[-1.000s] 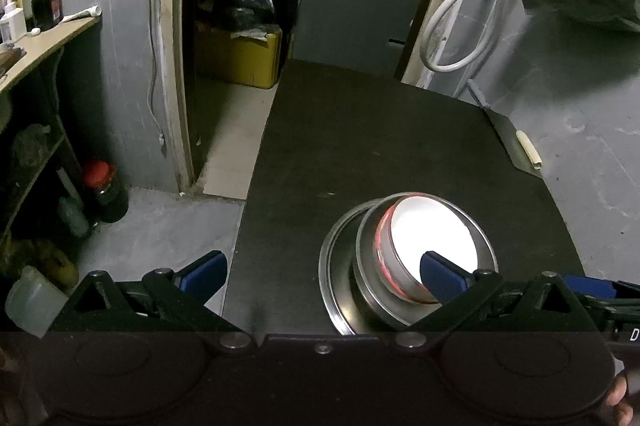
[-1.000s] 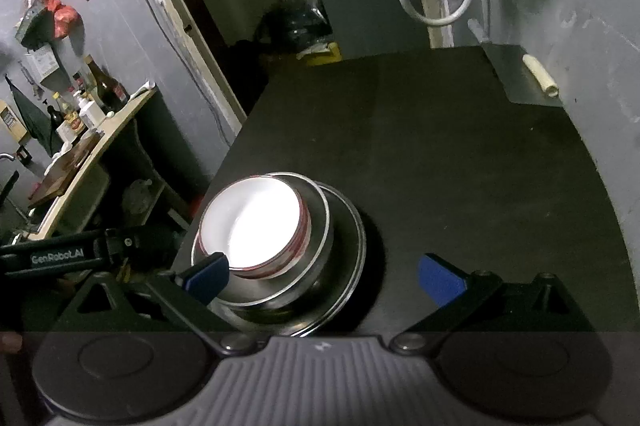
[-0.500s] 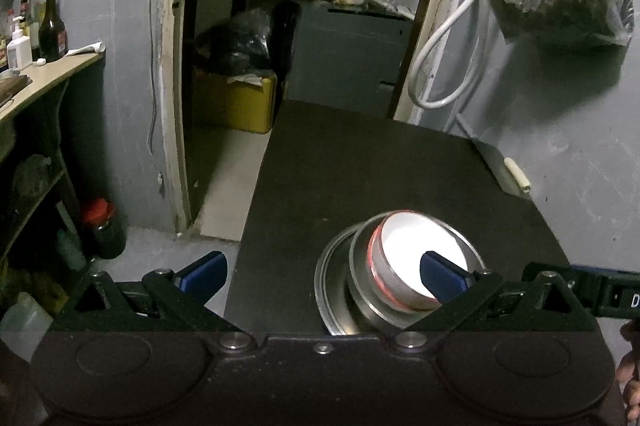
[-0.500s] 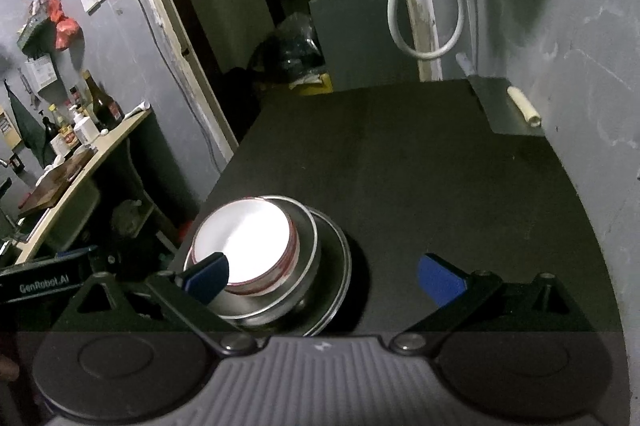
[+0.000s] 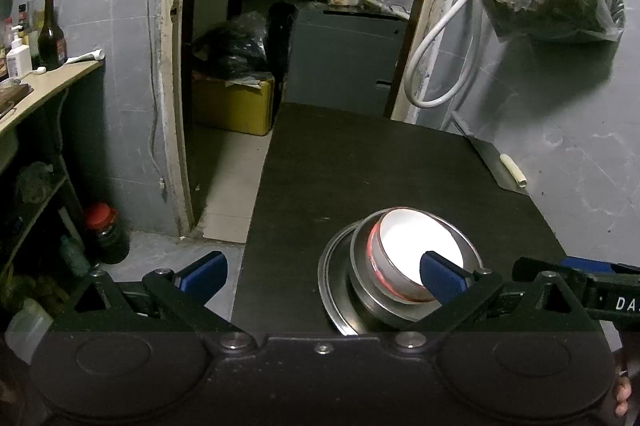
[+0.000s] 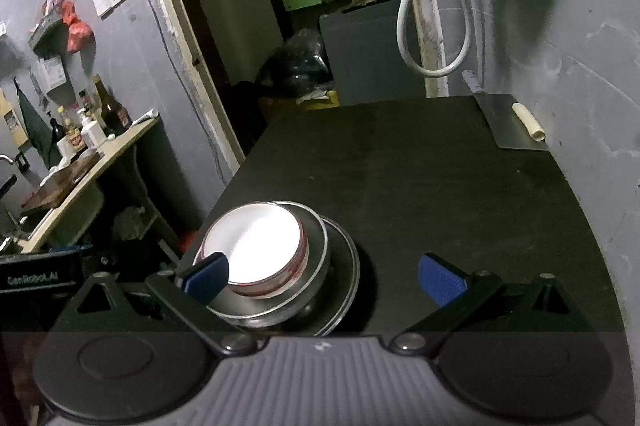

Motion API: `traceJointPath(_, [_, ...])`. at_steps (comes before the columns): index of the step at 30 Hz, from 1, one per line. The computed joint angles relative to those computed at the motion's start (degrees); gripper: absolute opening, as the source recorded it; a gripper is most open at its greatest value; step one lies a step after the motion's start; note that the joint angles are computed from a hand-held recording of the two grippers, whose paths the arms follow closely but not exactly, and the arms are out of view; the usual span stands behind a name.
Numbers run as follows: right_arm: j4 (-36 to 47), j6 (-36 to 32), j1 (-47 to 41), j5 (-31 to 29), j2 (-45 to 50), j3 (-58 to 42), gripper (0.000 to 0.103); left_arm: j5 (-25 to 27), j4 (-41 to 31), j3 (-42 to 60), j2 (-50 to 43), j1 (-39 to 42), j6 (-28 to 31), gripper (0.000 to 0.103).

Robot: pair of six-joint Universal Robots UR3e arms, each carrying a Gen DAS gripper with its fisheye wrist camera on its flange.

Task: Organize plates and bowls

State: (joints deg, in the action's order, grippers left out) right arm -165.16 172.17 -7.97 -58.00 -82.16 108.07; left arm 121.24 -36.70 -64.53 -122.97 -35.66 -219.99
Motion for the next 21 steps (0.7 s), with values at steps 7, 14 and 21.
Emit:
traceJointPath(7, [-3.7, 2.5, 1.9, -3.4, -0.5, 1.1, 0.103, 0.9, -0.6, -1.1, 1.3, -0.9, 1.3, 0.102])
traceJointPath(14, [-5.7, 4.6, 4.0, -7.0, -2.0, 2.1, 0.103, -2.0, 4.0, -7.1, 4.9, 0.1, 3.6, 0.102])
traceJointPath(21, [-6.1, 8.6, 7.3, -13.5, -4.7, 3.7, 0.103, -7.1, 10.1, -15.3, 9.9, 2.2, 6.7, 0.102])
